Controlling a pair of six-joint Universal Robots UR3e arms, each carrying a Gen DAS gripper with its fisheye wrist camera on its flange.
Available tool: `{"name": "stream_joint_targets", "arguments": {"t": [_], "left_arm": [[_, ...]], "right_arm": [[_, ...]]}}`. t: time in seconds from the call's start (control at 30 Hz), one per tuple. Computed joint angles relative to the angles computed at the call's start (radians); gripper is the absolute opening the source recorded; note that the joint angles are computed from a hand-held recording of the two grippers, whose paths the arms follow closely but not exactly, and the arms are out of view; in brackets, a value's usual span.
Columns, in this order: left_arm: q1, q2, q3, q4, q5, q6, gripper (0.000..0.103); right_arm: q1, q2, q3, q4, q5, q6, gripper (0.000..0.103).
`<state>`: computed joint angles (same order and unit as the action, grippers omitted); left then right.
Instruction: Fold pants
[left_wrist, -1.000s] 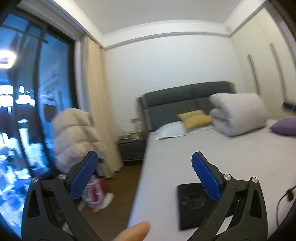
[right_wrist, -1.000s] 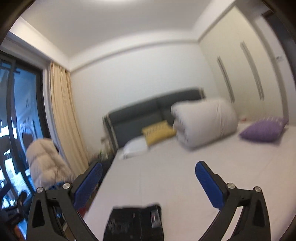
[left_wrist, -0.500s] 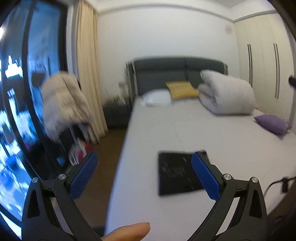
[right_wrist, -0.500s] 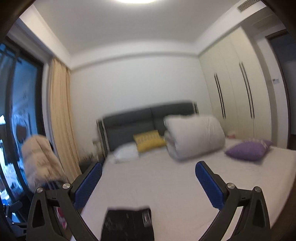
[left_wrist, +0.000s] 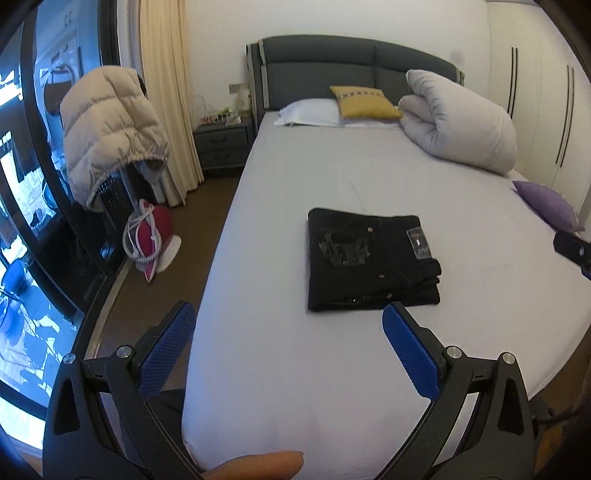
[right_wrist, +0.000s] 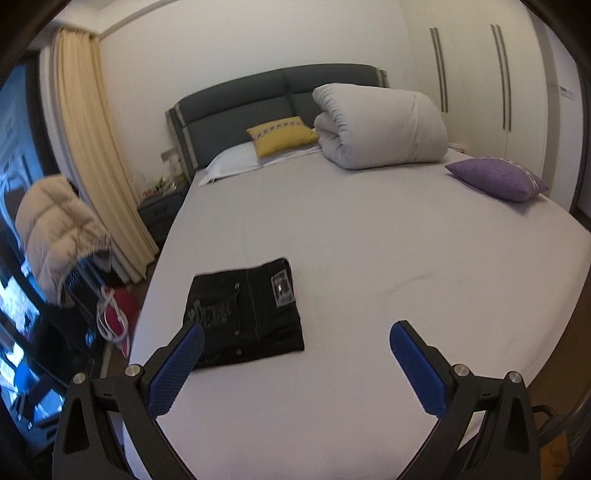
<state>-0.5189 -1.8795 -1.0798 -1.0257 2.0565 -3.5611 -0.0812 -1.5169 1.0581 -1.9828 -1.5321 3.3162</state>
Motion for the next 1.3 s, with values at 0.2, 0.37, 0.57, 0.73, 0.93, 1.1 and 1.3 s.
{"name": "stream_joint_targets", "arguments": {"t": [0.2,0.37,0.57,0.73,0.93,1.1,1.3], "left_arm": [[0.042,-0.02,-0.058,0.048,-0.047,0.007,0.103],[0.058,-0.024,-0.096,0.074,-0.07,0.006,0.103],[0.055,-0.022,-0.111,0.07,-0.075,-0.003,0.103],[0.051,-0.019,-0.123,0.067,-0.077,-0.008,0.103],[0.053,-0.024,-0.124,0.071,-0.081,-0.007,0.103],[0.052,-0.021,-0.13,0.074,-0.083,-0.01,0.103],[0.05,-0.023,-0.133,0.076,-0.08,-0.014,0.103]], "right_arm": [[0.078,0.01,0.028,-0.03,-0.058,-0.016,0.103],[0.108,0.036,0.002,-0.028,-0.083,-0.026,0.103],[0.115,0.055,-0.013,-0.017,-0.083,-0.032,0.103],[0.12,0.062,-0.016,-0.013,-0.079,-0.039,0.103],[0.126,0.067,-0.028,0.002,-0.081,-0.043,0.103],[0.127,0.067,-0.027,0.009,-0.079,-0.047,0.103],[0.129,0.066,-0.024,0.016,-0.077,-0.051,0.103]]}}
